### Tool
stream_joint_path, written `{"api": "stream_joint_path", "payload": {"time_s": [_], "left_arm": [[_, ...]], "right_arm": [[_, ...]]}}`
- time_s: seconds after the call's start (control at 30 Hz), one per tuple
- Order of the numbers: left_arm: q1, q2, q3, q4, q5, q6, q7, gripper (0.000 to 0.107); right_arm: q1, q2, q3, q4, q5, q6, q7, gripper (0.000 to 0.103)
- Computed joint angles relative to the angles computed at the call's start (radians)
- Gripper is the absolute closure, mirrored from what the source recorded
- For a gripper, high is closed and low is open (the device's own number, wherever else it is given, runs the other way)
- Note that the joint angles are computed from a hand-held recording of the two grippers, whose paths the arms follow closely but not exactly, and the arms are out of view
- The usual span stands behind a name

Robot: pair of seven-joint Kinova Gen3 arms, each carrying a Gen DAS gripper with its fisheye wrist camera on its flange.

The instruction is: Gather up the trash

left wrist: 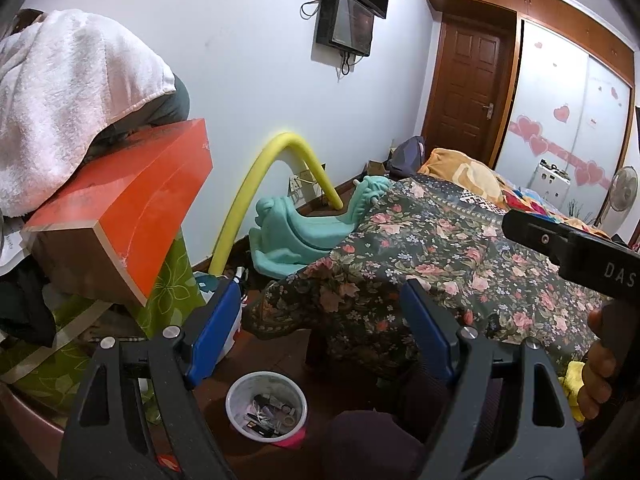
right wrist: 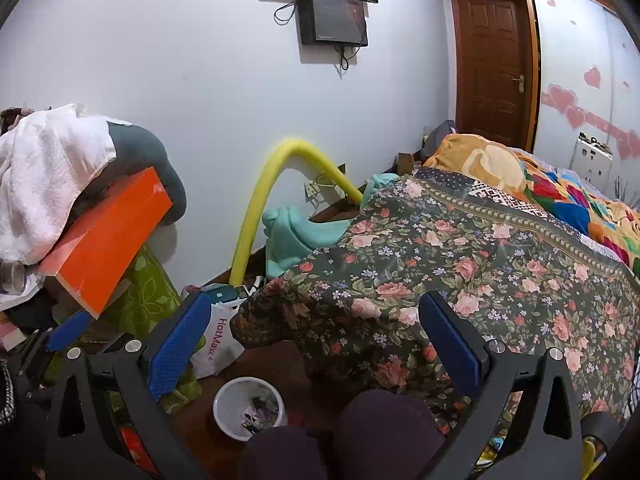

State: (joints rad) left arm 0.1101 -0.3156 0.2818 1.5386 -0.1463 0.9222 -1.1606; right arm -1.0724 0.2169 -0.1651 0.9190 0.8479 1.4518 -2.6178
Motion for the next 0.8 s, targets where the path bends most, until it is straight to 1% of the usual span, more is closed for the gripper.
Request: {"api": "stream_joint_path", "payload": {"time_s": [0.1,0.27,0.37,0.63,0.8], "left_arm": [[0.000,0.005,0.001,-0.004,-0.002,0.008,0.003,0.026],[0.017,0.016,-0.025,-0.019,0.029,0.024,-0.012,0.026],[0.018,0.019,-0.023,-0.024,0.032,0.031,-0.010,0.026],[0.012,0.018,0.008,-0.033,-0.004,0.032,0.010,0.026],[0.010,0.042,0.050,-0.072,-0.052,0.071,0.032,0.026]], "right_arm": [[0.002,-0.003,0.000,0.004,-0.001,-0.003,0.001,0.000],[0.005,-0.005,-0.003,0.007,-0.001,-0.004,-0.007,0.000],[0.003,-0.007,-0.003,0.010,0.003,-0.001,-0.020,0.000],[0.022,-0.021,-0.013,0.025,-0.005,-0.014,-0.043,0.000],[0.034,-0.037,-0.021,0.053,-0.005,-0.033,-0.057,0.000]]}}
